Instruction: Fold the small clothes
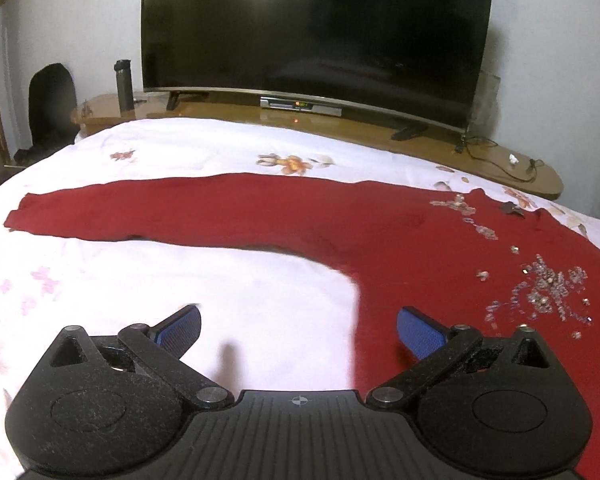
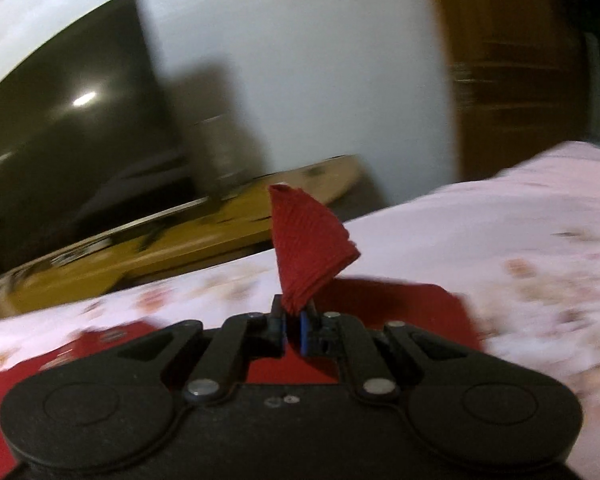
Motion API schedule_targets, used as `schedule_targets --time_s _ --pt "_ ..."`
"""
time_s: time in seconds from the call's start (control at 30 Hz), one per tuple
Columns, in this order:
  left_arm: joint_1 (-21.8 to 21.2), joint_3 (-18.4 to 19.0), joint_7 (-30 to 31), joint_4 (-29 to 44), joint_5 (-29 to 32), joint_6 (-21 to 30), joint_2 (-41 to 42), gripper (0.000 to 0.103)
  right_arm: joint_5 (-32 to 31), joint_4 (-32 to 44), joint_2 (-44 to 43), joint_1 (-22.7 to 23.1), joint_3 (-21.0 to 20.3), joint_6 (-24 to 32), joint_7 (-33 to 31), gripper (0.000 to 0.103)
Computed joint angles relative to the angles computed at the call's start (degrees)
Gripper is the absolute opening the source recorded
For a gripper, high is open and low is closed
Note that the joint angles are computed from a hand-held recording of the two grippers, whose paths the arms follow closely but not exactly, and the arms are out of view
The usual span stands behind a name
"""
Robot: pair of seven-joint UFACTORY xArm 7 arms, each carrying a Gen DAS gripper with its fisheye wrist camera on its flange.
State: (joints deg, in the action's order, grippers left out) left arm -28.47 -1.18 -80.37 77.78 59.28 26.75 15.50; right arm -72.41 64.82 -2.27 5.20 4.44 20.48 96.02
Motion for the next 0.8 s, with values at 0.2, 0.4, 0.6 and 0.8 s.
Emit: schedule_targets --time_s 0.2,0.4,0.6,0.8 --pt "4.2 0.9 2.7 -4.6 -1.8 -6.5 -2.7 0.103 5.5 16.4 16.8 9.0 3.3 2.1 -8.7 0.008" --pt "6.2 1.1 4.8 -4.5 -4.7 -9.5 -2.1 0.103 14.5 27.2 28.6 14.9 3.9 6.5 -19.8 0.012" --pt "7.1 -1.3 13.8 2.5 -15.2 -19.3 5.0 0.103 10.8 24.3 27.1 21.0 -1.1 3.2 -20.4 0.047" --pt "10.8 -17.6 33.4 26.0 -30.1 -19.2 24.2 0.102 -2.1 7.8 11.2 25.1 -5.7 8.5 -0.4 0.048"
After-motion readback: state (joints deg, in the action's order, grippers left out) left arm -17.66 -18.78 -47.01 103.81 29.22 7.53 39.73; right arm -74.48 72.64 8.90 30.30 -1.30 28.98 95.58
